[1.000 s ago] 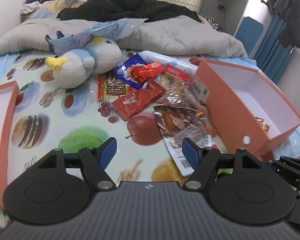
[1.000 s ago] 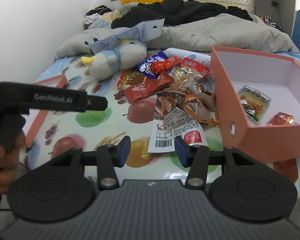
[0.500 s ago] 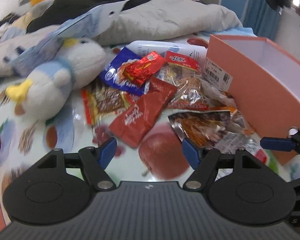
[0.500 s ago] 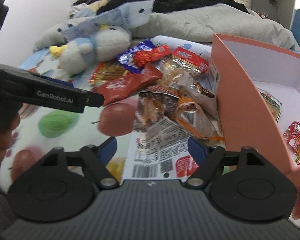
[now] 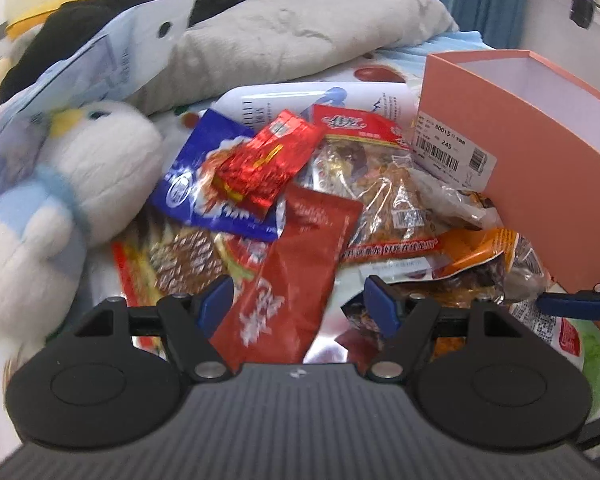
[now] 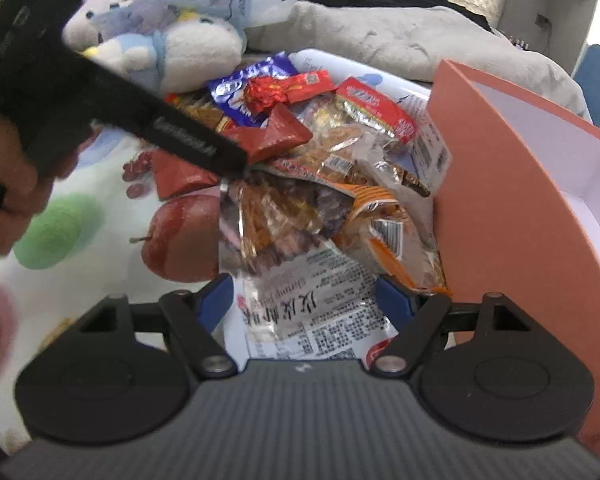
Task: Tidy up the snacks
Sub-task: 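Reach the left tool to the red sausage packet and close on it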
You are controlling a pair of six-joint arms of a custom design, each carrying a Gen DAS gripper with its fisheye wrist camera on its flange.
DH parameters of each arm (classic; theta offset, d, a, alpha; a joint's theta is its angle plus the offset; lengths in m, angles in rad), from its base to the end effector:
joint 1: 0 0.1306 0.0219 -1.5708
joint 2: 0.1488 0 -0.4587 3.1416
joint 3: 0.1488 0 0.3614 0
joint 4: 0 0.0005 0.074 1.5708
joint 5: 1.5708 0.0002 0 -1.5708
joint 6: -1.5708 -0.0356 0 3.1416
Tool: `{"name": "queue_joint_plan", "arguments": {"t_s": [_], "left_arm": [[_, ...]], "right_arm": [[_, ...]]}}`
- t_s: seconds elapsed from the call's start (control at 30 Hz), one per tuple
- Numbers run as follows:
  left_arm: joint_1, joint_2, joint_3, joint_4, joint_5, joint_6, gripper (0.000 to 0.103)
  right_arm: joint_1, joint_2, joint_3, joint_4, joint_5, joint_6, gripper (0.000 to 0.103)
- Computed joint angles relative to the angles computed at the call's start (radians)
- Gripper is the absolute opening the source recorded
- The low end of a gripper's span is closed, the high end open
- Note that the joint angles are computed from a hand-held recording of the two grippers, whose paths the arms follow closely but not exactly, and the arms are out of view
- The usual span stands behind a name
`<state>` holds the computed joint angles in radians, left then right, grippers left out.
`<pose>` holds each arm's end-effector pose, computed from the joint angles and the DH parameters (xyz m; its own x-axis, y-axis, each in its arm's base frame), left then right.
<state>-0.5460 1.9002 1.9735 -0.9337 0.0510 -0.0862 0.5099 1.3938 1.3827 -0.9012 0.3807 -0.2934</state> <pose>0.5669 -0.3471 0.4811 -0.5984 0.4642 -0.6530 0.6008 0.7992 0.0176 0.3870 0.2007 0.5003 -0.7345 -0.1031 -0.6708 -0.0441 0.9936 -0.1044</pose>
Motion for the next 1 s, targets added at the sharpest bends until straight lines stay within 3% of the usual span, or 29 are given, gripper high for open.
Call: {"name": "queue_joint_plan", "arguments": {"t_s": [0.2,0.43,0.53,0.7,0.77,0.87,1.0], "left_arm": [[0.008,0.053,0.068,-0.026,0.036,-0.059,0.076],[0.028,0.088,0.115,-0.056,0.102,-0.028,0.080],[0.035,0.101,0.137,-0.081,0.125,-0.002,0.080],[0.041,0.075,0.094,-0.062,0.136,0.059,0.079],[0.043,0.056,0.062,-0.061,0.136,0.078,0.070],[0.045,0.023,-0.002,-0.057,0.121,0.106,0.060],[0.034,-0.033,-0.088,-0.015,0.074,0.101,0.049]], "right_arm": [[-0.013,0.010,-0.005,0.010,-0.034,0.095,0.086],[-0.046,0.008,-0.012,0.014,-0.111,0.113,0.085],[-0.050,0.010,0.001,-0.004,-0.118,0.128,0.070],[-0.037,0.000,0.001,-0.022,-0.143,0.136,0.022],[-0.039,-0.004,-0.002,-0.025,-0.182,0.115,0.009],[-0.017,-0.007,-0.011,-0.016,-0.143,0.134,0.009],[-0.020,-0.012,-0.007,-0.031,-0.162,0.127,0.009]]}}
